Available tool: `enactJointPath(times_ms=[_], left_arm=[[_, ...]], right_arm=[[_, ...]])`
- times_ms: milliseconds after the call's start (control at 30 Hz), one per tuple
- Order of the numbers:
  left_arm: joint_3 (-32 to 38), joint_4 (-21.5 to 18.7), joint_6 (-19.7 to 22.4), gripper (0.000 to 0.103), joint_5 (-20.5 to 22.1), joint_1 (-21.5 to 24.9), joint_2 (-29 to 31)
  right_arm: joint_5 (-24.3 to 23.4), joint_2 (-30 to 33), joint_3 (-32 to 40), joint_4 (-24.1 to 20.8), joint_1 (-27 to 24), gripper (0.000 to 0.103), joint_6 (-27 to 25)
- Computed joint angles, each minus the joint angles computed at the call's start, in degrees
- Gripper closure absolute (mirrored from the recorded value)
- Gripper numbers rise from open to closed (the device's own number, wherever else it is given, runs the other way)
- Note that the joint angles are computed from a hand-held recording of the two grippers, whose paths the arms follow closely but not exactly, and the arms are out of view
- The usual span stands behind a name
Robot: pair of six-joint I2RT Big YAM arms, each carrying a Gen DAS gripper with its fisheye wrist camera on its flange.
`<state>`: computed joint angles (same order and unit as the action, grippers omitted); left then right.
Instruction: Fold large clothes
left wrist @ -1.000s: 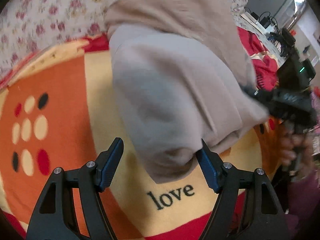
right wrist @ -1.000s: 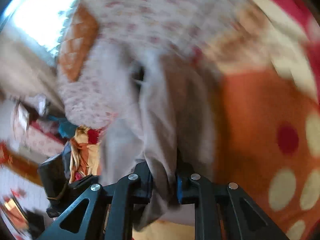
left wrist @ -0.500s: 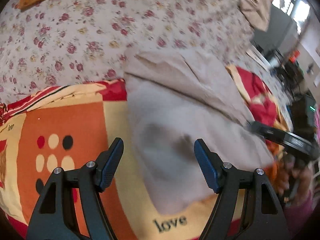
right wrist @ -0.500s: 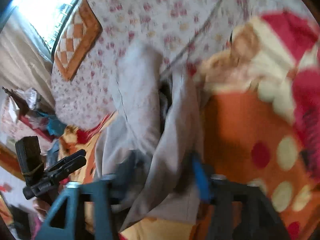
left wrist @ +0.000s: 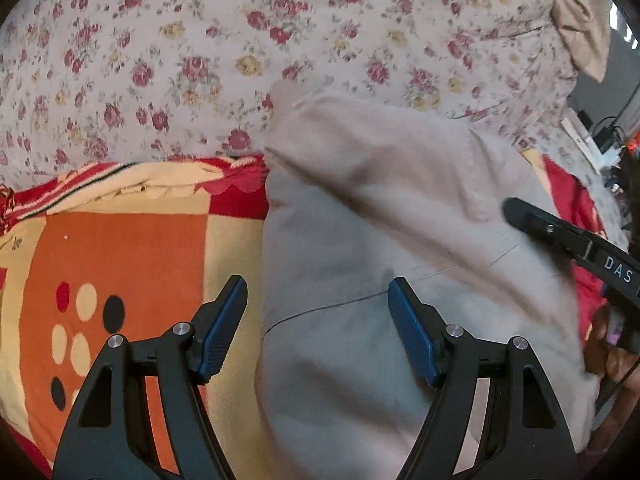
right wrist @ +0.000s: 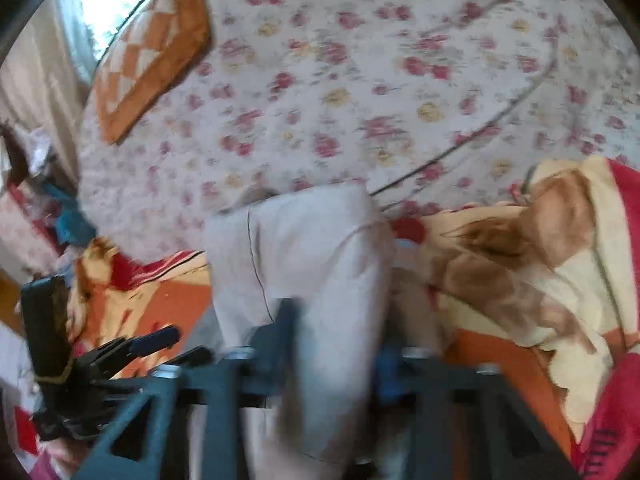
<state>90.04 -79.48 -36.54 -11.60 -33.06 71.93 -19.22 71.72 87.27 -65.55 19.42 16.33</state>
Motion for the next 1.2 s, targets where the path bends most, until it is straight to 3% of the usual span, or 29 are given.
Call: enactJointPath(times_ms=[100,167,233,400,433,500,533,567,733,900,1033,1100,1200], left_arm=[[-3.30,3.65,-0.57,0.028,2.95,0.74,-0.60],[-5.88,6.35,-1.62,0.028,4.89,0.87,-1.27],[-8.15,8.71,-3.00,0.027,6.01,0.94,-2.46],[-7.96,7.31,-1.61,0.028,6.36,0.62,-4.12],[-7.83,7.01,-1.37,0.028,6.69,0.57,-4.49],[-7.56,6.45,-1.02,0.028,6.92,0.27,-5.39],[-7.41,6.21,-1.03,0.028,6.77,-0.24,-5.81],[-7.34,6.18,-0.93,0.028,6.73,-0.80,-6.45],[-7.13,4.98,0.96,0.028,5.87,-4.08,-10.32],[-8.90,1.82,4.66,0.028,4.21,-7.50,-15.47],[-11.31,0.51,5.29,0.028,4.61,-10.56,-18.07],[-12.37,0.19,4.64,0.028,3.86,-12.90,-18.42],[-13.68,1.08,3.40,0.028,2.39,-16.04,-17.64]], right_arm=[[1.61,-2.88,-5.73,3.32,-2.88,0.096,4.57],[3.14,-3.00,-8.48,3.33,-3.69,0.098,5.91],[1.62,-2.34,-9.88,2.64,-4.19,0.099,4.91],[-1.44,-3.94,-7.51,2.26,-6.65,0.099,2.39],[-2.51,-4.22,-6.86,1.94,-7.39,0.097,2.65],[-3.66,-4.03,-5.17,0.40,-8.01,0.073,3.21],[-4.01,-3.85,-4.62,-0.25,-8.00,0.040,3.45],[-5.01,-3.86,-4.61,-0.29,-8.09,0.024,4.00],[-12.36,-5.49,-5.29,-2.82,-7.99,0.024,6.87],[-12.29,-13.12,-6.84,-4.38,-7.14,0.024,3.19],[-14.33,-14.50,-6.45,-8.59,-5.31,0.024,0.18],[-13.45,-14.18,-6.90,-10.87,-3.76,0.024,-0.19],[-8.03,-14.34,-8.69,-11.34,-0.37,0.025,1.29]])
